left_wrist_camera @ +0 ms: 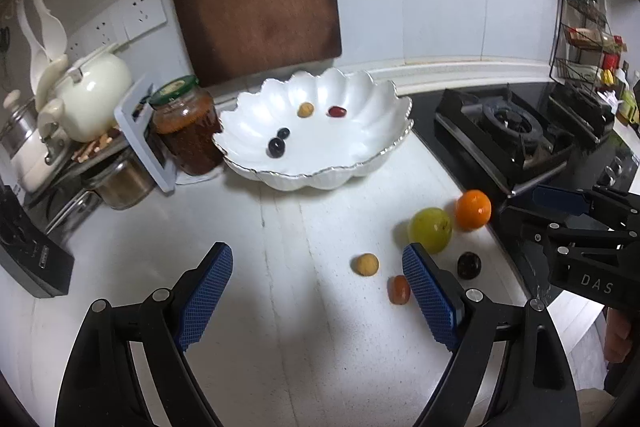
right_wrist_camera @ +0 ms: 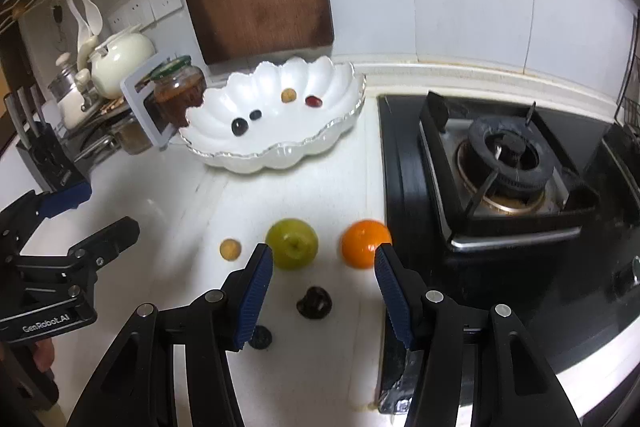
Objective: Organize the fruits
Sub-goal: 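Move both tools back toward the fruits on the counter, then grasp the small yellow fruit with the left tool while the right tool grasps the dark plum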
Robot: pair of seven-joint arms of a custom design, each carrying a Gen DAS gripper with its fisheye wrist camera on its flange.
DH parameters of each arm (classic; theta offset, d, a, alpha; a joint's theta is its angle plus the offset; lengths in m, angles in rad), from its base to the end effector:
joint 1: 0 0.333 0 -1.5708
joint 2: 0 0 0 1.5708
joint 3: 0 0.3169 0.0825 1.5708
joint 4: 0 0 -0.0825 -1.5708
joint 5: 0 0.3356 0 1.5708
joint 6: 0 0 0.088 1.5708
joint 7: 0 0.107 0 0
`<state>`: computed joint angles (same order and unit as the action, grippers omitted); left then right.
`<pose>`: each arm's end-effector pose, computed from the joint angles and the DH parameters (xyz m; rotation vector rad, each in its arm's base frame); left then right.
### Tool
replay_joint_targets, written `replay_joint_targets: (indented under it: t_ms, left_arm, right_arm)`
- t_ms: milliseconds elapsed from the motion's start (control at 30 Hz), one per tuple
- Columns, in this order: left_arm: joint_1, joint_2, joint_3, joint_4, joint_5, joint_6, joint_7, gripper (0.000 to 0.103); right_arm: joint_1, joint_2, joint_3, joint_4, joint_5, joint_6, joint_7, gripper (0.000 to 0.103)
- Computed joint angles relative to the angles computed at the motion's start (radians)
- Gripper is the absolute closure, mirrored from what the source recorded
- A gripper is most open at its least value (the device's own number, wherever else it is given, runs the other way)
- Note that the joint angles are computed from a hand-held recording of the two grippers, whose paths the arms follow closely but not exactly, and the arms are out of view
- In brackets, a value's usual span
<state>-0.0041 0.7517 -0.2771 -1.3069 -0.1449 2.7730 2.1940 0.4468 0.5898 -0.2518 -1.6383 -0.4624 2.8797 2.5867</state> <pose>0.7349 -0.1339 0.4120 -1.1453 2.2922 -0.8452 0.6646 0.1933 0.3804 -1.4693 2.0403 -0.6411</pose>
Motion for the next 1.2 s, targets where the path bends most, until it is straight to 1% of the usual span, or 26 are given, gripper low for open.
replay_joint_targets:
  t_ms: [233, 333, 433, 500, 633, 767, 933, 1000, 1200]
  left_arm:
    - [0.015, 0.029, -0.025, 0.017, -0.012, -0.006, 0.046, 0.016]
    - [0.014, 0.049, -0.026, 0.034, -0.013, -0.007, 0.062, 0.016]
    - [0.009, 0.089, -0.024, 0.096, -0.016, -0.062, 0.062, 0.016]
    - [0.002, 0.109, -0.018, 0.125, -0.018, -0.083, 0.058, 0.016]
    - [-0.006, 0.15, -0.015, 0.173, -0.018, -0.105, 0.069, 0.016]
    - [-0.021, 0.203, -0.009, 0.256, -0.017, -0.163, 0.067, 0.017]
    - [-0.043, 0.269, 0.002, 0.367, -0.013, -0.244, 0.058, 0.021]
    - [-0.054, 0.3, 0.008, 0.42, -0.01, -0.28, 0.054, 0.025]
    - [-0.078, 0.375, 0.017, 0.551, -0.004, -0.356, 0.047, 0.031]
  right_arm:
    - [-0.02, 0.015, 0.036, 0.008, 0.043, -0.031, -0.018, 0.049]
    - [-0.03, 0.028, 0.054, 0.017, 0.067, -0.041, -0.035, 0.049]
    - [-0.05, 0.048, 0.087, 0.038, 0.107, -0.061, -0.072, 0.049]
    - [-0.057, 0.061, 0.101, 0.054, 0.13, -0.078, -0.096, 0.049]
    - [-0.067, 0.09, 0.118, 0.097, 0.168, -0.126, -0.137, 0.049]
    - [-0.076, 0.112, 0.13, 0.124, 0.198, -0.148, -0.167, 0.049]
    - [-0.083, 0.134, 0.135, 0.142, 0.228, -0.142, -0.191, 0.049]
    - [-0.08, 0.142, 0.13, 0.152, 0.233, -0.144, -0.193, 0.049]
    - [-0.091, 0.159, 0.144, 0.175, 0.265, -0.16, -0.216, 0.05]
